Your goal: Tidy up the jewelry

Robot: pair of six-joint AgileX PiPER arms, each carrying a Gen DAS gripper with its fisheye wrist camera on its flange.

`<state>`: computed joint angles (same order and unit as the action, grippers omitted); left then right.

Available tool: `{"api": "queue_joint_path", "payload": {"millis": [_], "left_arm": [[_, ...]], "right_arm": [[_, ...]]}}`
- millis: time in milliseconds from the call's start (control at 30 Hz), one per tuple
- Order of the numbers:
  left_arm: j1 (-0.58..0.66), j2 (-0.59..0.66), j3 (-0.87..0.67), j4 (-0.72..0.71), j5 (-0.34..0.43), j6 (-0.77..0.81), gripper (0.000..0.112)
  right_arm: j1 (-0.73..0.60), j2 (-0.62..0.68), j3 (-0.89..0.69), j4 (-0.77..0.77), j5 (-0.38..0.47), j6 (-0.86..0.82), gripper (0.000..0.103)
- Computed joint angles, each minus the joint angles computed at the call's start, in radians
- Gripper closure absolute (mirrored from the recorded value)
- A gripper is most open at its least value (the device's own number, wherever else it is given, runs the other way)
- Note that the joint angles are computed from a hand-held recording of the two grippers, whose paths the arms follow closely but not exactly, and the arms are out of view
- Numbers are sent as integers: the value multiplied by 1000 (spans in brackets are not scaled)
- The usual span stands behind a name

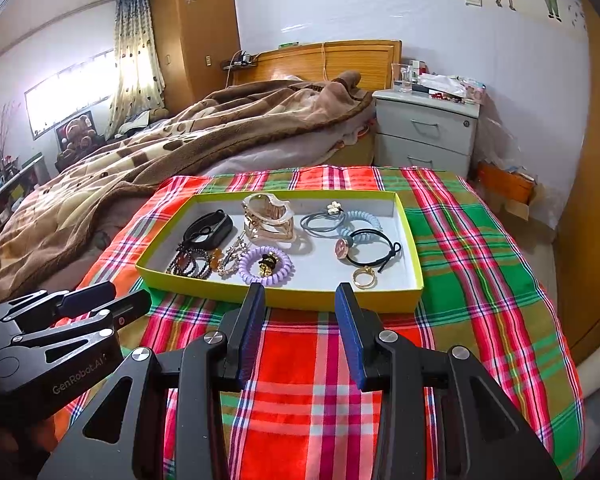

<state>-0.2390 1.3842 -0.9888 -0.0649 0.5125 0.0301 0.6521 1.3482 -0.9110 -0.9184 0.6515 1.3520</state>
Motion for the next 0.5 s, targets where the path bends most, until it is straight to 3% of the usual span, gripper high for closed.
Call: {"api": "queue_joint_path", "payload": {"millis": [500], "left_arm": [[-4, -7, 2, 8, 6, -10, 69]], "right_arm": [[-14, 3, 0, 4, -12, -7, 66]]}}
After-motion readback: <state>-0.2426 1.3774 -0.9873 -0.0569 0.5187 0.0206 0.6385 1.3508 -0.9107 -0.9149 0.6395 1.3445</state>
